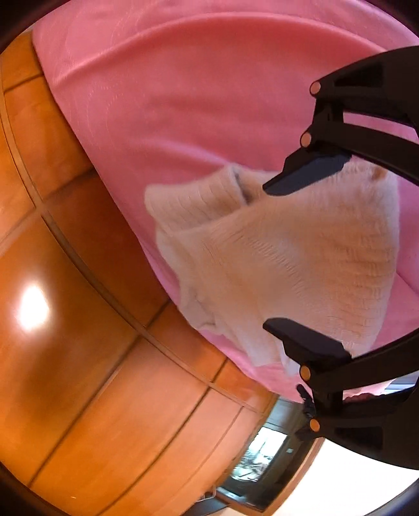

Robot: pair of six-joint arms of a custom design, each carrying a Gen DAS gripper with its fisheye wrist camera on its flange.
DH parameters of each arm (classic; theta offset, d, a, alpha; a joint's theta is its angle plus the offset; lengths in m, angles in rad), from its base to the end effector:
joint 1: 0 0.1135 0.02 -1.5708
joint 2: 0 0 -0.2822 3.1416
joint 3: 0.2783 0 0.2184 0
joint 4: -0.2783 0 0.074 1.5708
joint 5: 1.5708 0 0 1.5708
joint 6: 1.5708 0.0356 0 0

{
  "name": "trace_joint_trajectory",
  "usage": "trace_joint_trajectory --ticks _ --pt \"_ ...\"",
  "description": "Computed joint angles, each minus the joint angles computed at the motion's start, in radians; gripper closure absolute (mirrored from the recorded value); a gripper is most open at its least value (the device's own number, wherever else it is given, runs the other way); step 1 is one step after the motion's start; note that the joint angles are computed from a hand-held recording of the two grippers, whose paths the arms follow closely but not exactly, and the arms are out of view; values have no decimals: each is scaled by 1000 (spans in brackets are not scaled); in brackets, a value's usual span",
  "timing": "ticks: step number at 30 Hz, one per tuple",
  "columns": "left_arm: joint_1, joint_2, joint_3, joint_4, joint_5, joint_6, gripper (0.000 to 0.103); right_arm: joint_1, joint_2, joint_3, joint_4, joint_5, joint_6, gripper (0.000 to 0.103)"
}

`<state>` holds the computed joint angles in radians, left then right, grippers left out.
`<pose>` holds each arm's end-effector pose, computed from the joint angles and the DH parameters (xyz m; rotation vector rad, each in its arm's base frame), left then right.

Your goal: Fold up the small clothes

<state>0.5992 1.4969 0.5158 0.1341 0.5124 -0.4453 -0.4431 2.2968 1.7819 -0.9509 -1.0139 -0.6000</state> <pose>0.2042 0.1183 0.1751 -0.9631 2.1370 -0.5413 0.4009 -0.1568 0.1810 -0.2514 2.3267 1.0651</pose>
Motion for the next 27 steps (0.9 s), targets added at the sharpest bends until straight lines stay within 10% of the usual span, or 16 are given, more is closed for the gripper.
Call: trace_joint_trajectory --ticks 8,14,18,27 --pt "46 -154 -278 8 83 280 39 -57 -85 -321 139 181 -296 16" --pt "-237 -195 -347 180 -193 143 37 42 -169 -568 531 276 -166 37" --pt "-392 -158 -306 149 -353 127 79 55 -207 -600 552 287 -152 77" --pt "-397 -474 -335 -80 -331 102 89 -30 -312 -631 375 185 -281 86"
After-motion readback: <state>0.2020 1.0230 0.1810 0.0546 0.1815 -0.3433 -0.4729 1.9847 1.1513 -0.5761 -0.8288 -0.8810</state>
